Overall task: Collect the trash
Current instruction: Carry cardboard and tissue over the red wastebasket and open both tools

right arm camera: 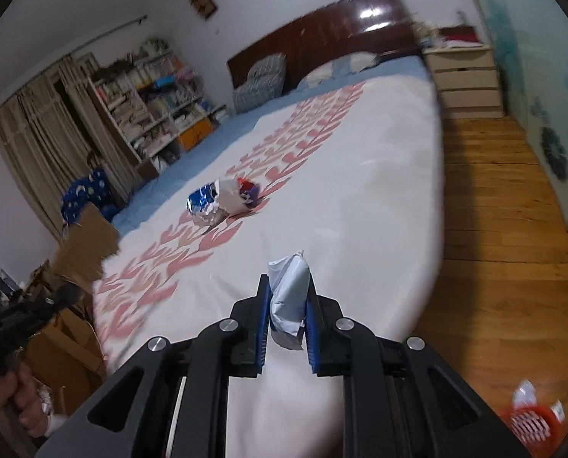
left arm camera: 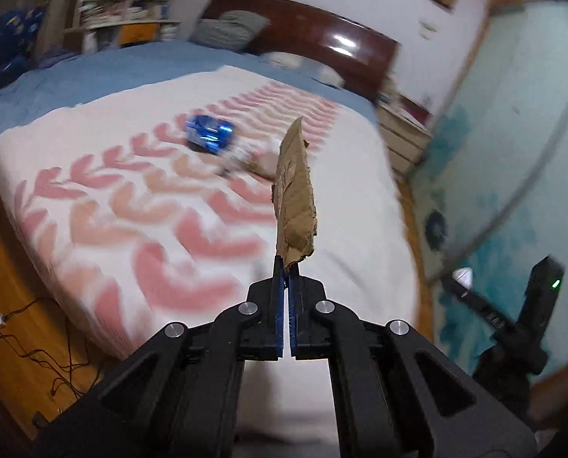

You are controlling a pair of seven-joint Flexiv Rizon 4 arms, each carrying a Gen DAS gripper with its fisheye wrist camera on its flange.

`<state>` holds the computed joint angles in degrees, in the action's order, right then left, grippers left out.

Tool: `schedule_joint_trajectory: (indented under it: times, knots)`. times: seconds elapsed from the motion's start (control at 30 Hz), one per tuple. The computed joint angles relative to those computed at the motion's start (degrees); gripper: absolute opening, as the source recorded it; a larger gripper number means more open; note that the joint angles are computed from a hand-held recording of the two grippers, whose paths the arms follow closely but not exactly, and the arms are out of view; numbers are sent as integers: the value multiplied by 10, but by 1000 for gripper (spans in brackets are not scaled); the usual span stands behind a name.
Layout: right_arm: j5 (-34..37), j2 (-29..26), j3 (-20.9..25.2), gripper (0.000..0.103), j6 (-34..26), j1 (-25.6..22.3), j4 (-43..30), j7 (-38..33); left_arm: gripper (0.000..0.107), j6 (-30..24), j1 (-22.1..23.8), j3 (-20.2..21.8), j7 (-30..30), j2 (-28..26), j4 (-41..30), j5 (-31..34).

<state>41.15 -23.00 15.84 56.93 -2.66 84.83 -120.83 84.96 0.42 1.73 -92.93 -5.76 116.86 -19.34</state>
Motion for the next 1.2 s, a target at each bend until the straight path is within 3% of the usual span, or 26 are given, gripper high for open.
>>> schedule_joint_trajectory:
  times: [0.1, 0.2, 0.3, 0.47, 0.6, 0.8, 0.97, 1.07, 1.1, 1.17, 1.2]
  knots:
    - [10, 69, -25, 18, -25, -50, 63, -9, 2, -19, -35, -10, -32, 14, -8, 53]
    - [-16, 119, -76, 18, -30, -74, 127, -4, 2, -30, -59, -45, -1, 1, -35, 32]
    - [-44, 134, -122, 18, -44, -97, 174, 12, 2, -83, -80, -102, 70, -54, -95, -45]
    - [-48, 118, -153, 18, -63, -126, 202, 47, 2, -201, -124, -134, 93, -170, -220, -55]
    - [-44, 97, -155, 18, -85, -144, 201, 64, 2, -286, -161, -115, 75, -237, -295, -8]
    - [-33, 77, -139, 20, -91, -148, 195, 70, 2, -361, -172, -92, 33, -280, -352, 22]
    - [-24, 70, -129, 26, -88, -146, 186, 71, 2, -376, -179, -86, 4, -280, -351, 38]
    - [-21, 66, -128, 38, -86, -148, 182, 78, 2, -374, -181, -89, 1, -279, -354, 42]
    - [-22, 65, -128, 43, -84, -148, 181, 82, 5, -371, -182, -89, 0, -277, -353, 44]
    - [-17, 68, -128, 49, -82, -152, 180, 87, 26, -365, -183, -86, -4, -273, -348, 48]
    - [-18, 69, -128, 50, -80, -152, 180, 89, 59, -358, -183, -86, -8, -269, -343, 48]
